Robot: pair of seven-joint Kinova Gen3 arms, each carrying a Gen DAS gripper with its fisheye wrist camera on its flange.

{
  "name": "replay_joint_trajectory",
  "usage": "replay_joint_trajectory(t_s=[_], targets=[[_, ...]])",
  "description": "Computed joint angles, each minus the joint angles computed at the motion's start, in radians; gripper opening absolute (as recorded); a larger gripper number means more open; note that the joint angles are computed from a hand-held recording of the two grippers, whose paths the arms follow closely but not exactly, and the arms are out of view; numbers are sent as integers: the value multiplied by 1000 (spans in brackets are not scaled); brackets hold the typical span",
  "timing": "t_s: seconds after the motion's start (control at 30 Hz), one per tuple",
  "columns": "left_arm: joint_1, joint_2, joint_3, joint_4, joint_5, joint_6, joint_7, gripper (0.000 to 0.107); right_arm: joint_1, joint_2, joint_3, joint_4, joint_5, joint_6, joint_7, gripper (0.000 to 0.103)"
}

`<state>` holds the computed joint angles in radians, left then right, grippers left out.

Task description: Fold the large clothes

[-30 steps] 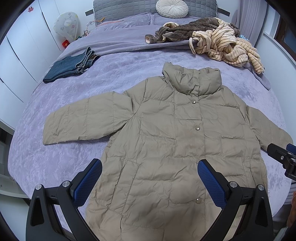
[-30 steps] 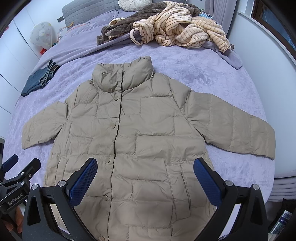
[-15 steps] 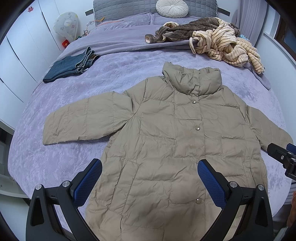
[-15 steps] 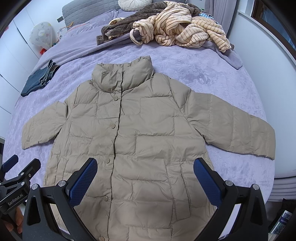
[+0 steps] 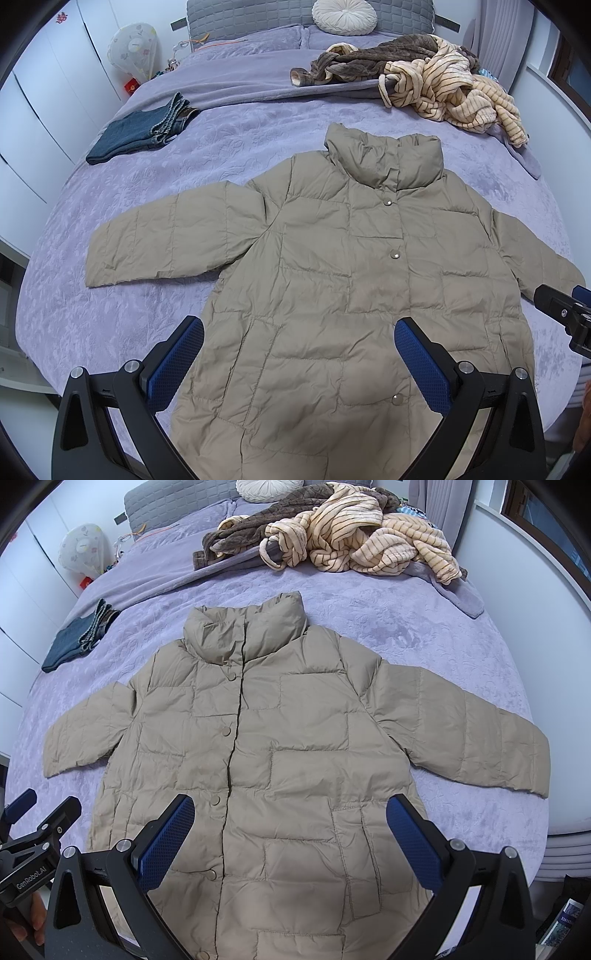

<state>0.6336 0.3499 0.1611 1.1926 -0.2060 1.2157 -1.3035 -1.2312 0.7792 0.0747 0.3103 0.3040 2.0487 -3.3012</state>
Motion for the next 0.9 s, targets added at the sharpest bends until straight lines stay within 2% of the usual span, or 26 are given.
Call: replay_joint_trajectory(t_s=[0.63, 0.9], targets=[[0, 2, -1, -5, 1, 3, -2, 103, -1, 12, 6, -33, -5, 17, 6, 103], [-3, -2, 0, 0, 4, 3, -4, 103, -3, 32, 16, -80, -8, 46, 17, 103]])
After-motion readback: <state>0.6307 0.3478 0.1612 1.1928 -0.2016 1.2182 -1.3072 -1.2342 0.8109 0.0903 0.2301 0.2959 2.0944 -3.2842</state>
